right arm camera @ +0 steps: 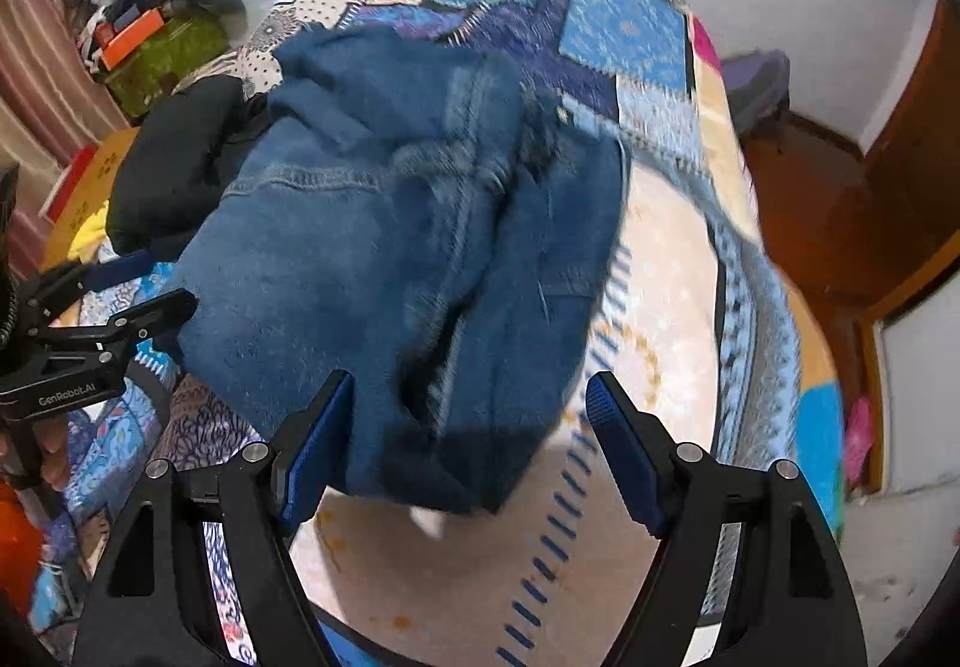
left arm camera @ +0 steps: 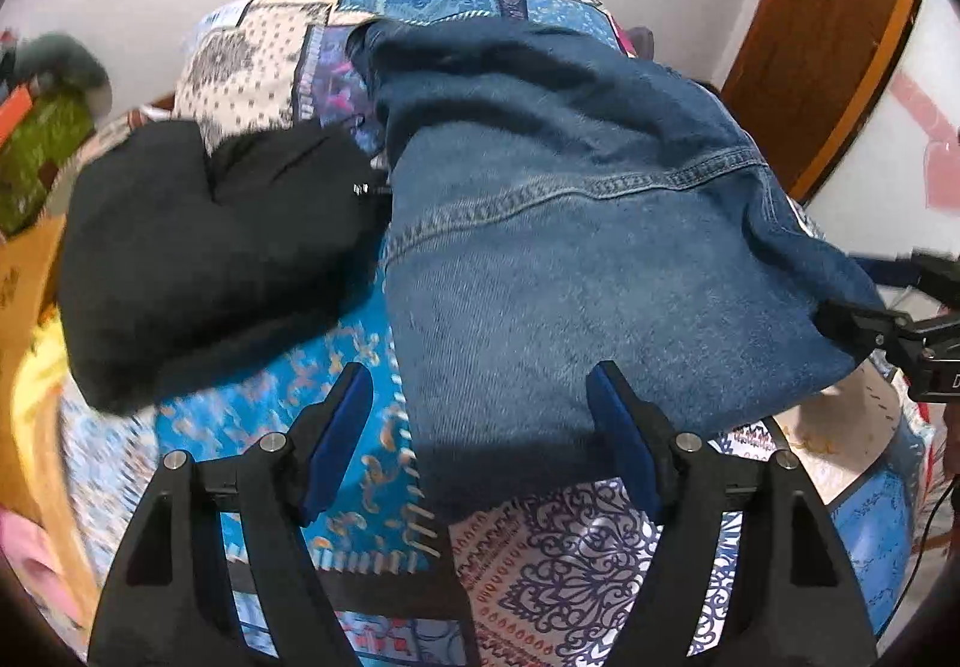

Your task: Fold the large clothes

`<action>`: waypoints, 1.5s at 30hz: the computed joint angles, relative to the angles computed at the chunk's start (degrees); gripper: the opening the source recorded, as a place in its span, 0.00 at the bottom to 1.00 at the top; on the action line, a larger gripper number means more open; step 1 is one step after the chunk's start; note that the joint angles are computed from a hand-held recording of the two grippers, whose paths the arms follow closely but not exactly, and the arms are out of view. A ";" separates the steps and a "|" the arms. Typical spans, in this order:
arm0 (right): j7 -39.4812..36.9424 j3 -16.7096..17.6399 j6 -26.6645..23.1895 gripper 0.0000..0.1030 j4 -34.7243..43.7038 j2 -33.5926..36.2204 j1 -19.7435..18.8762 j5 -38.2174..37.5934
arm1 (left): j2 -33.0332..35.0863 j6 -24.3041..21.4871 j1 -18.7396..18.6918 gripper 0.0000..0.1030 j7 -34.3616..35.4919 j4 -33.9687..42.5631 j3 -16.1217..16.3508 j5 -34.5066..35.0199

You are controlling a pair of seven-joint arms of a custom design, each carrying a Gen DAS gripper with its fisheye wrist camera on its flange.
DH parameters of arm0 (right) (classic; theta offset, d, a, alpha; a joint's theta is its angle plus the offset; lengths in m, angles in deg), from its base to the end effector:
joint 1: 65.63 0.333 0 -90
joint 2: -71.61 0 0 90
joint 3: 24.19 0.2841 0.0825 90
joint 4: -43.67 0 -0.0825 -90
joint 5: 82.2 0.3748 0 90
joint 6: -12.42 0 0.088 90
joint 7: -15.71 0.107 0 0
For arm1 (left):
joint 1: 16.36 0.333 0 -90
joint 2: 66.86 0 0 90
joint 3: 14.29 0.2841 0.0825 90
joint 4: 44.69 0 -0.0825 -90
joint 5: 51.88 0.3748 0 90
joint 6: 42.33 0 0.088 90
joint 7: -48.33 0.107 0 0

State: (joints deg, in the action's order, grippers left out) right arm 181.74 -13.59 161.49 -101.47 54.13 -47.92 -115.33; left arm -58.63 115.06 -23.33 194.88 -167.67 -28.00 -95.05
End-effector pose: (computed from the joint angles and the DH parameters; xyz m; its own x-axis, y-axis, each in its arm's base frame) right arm 0.3998 0.2274 0.3920 -0.3453 -0.9329 -0.1025 -0.7829 0.3465 -0.5167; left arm 0.5507 -0.1763 0.3535 -0.6651 -0.7397 0.1024 -0.6437 0.4984 -0.5807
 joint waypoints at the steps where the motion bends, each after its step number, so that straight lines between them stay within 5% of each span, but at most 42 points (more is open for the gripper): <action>1: 0.53 -0.43 1.69 0.74 -1.42 -0.97 0.08 0.61 | -0.04 -0.44 0.24 0.73 0.22 0.10 -0.02 -0.82; 5: 0.52 -1.27 5.42 0.76 -4.53 -3.63 -0.12 3.71 | -0.12 -0.96 0.07 0.73 -1.43 1.15 0.39 0.41; 13: 1.22 1.57 1.42 0.76 -0.85 -3.13 -2.63 -0.79 | 2.56 -1.17 0.97 0.73 -4.11 6.30 1.15 1.82; 16: 2.07 0.89 2.62 0.76 0.29 -2.00 -3.40 -2.54 | 5.93 -5.52 1.96 0.73 -8.53 11.02 1.59 4.19; 24: -0.02 -3.40 12.27 0.77 0.73 3.42 -4.20 0.79 | 18.29 -25.82 5.39 0.73 -16.64 26.94 0.63 6.50; 29: -3.70 -4.22 15.42 0.76 -1.02 3.39 -4.62 2.92 | 24.93 -32.48 6.80 0.78 -19.62 34.73 -0.75 5.97; 33: -5.16 -4.01 18.04 0.76 -3.48 1.72 -5.56 4.75 | 28.69 -34.55 6.93 0.81 -21.91 39.22 -1.47 5.87; 36: -1.40 -0.66 11.03 0.86 -2.76 0.65 -7.84 3.38 | 30.81 -35.25 6.60 0.82 -23.20 41.77 -1.90 6.46; 41: -6.11 -6.97 20.76 0.88 -7.61 0.75 -3.83 11.65 | 33.84 -36.83 6.32 0.84 -24.70 45.11 -2.74 6.82; 45: -8.88 -6.97 23.99 0.90 -7.56 1.63 -4.45 15.06 | 35.33 -37.43 5.54 0.87 -24.86 46.83 -2.27 5.87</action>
